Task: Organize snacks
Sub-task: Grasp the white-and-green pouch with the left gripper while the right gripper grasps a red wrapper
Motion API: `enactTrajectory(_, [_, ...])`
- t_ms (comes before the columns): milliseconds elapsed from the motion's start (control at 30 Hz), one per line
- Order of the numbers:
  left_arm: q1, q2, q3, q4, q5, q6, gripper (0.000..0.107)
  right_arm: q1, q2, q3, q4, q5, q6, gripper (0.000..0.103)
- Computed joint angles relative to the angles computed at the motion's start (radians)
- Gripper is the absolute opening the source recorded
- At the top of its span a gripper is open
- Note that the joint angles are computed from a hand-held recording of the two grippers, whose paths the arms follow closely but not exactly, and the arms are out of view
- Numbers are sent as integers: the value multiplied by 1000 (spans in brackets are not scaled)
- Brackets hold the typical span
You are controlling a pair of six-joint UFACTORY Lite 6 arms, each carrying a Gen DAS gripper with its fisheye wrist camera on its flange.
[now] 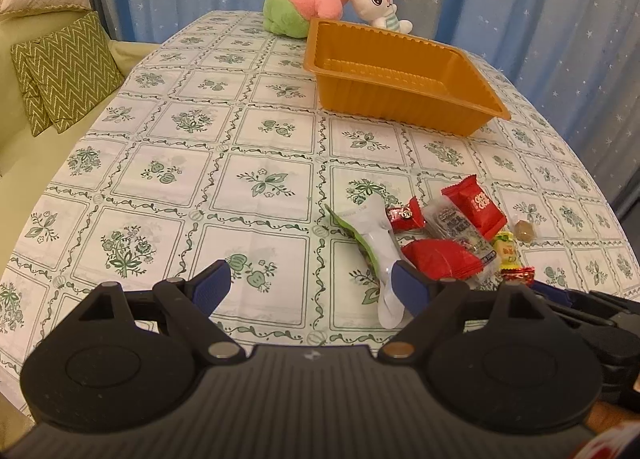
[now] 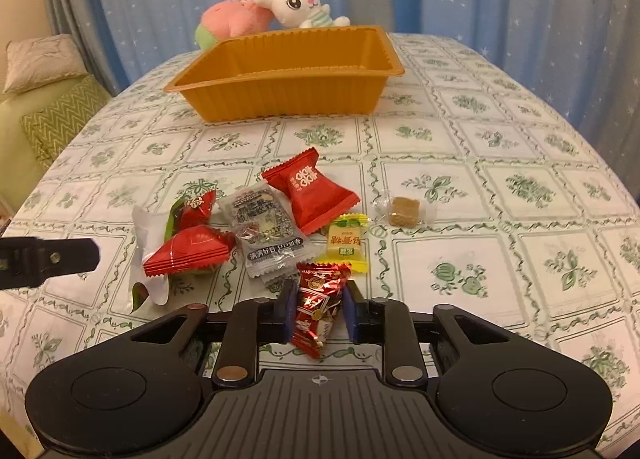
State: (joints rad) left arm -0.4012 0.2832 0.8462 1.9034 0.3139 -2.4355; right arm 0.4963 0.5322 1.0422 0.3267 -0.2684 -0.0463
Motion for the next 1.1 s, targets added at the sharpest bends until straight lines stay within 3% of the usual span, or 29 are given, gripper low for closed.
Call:
enactTrajectory(267, [29, 141, 132, 170, -44, -147, 80, -55, -59, -50, -81, 7, 84, 23])
enactTrajectory(633, [32, 342, 338, 118, -64, -74, 61, -104, -40, -39, -200, 13, 195, 23])
enactTrajectory(733, [44, 344, 336, 153, -76, -97, 62, -111, -32, -34, -224, 13, 216, 23])
enactTrajectory(1100, [-2, 265, 228, 28, -36, 45, 53, -114, -22, -29, -277, 4, 267, 23])
